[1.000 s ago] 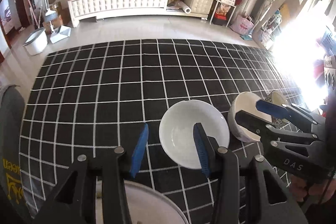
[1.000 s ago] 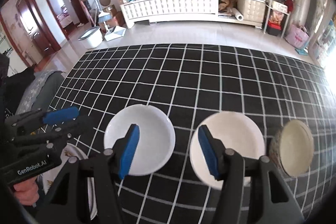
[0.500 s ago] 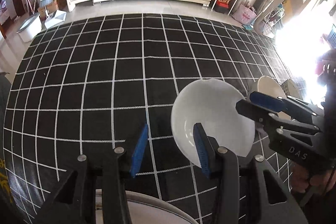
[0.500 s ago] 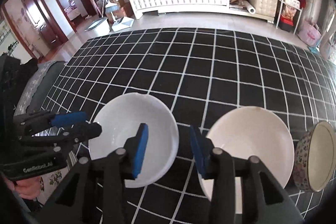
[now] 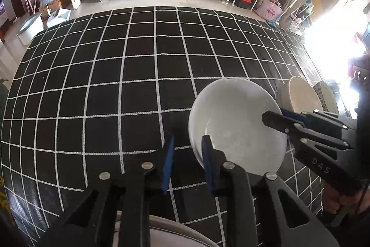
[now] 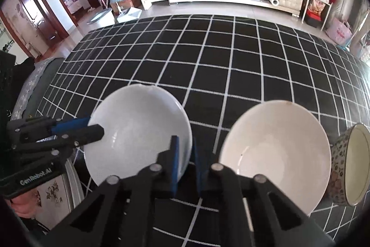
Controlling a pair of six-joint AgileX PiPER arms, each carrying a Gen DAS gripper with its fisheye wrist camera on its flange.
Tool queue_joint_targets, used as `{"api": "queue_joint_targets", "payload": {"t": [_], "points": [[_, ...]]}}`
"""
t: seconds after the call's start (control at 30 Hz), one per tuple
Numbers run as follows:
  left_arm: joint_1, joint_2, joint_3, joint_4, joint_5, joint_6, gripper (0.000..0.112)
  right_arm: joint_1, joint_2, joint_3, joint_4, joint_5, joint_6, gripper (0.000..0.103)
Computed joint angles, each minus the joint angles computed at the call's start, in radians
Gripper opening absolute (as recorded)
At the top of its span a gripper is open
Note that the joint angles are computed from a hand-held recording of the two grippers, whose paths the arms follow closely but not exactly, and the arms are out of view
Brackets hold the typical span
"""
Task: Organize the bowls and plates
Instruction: 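Close both grippers on the rim of the plain white bowl, then lift the plain white bowl and carry it beside the plate stack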
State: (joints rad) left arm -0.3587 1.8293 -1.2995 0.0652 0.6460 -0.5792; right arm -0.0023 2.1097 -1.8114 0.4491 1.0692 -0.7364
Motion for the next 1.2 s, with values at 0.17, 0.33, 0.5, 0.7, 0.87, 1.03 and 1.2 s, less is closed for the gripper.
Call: {"api": "queue_joint_targets", "payload": {"t": [0.17, 0.33, 0.5, 0.7, 0.87, 1.03, 1.2], "points": [[-0.026, 0.007, -0.013, 0.025, 0.011, -0.012, 0.010, 0.000, -0.009, 0.017, -0.004, -0.011, 0.008, 0.011], [-0.042, 0.020, -0.045, 0.043, 0.054, -0.029, 0.009, -0.006, -0.019, 0.027, 0.000, -0.008, 0.076, 0.009], [-0.071, 0.008, -0.068, 0.045, 0.108, -0.045, 0.009, -0.020, -0.074, 0.044, 0.000, -0.004, 0.081, 0.008], [-0.135, -0.052, -0.084, 0.080, 0.159, -0.111, 0.008, -0.080, -0.161, 0.096, 0.031, 0.045, 0.065, 0.008], [-0.219, -0.122, -0.065, 0.130, 0.204, -0.192, 0.008, -0.133, -0.247, 0.167, 0.058, 0.082, 0.051, 0.008], [-0.303, -0.171, -0.044, 0.176, 0.247, -0.290, 0.008, -0.174, -0.327, 0.251, 0.074, 0.101, 0.028, 0.008], [-0.378, -0.209, 0.007, 0.209, 0.252, -0.383, 0.008, -0.211, -0.391, 0.347, 0.078, 0.103, -0.007, 0.008]]}}
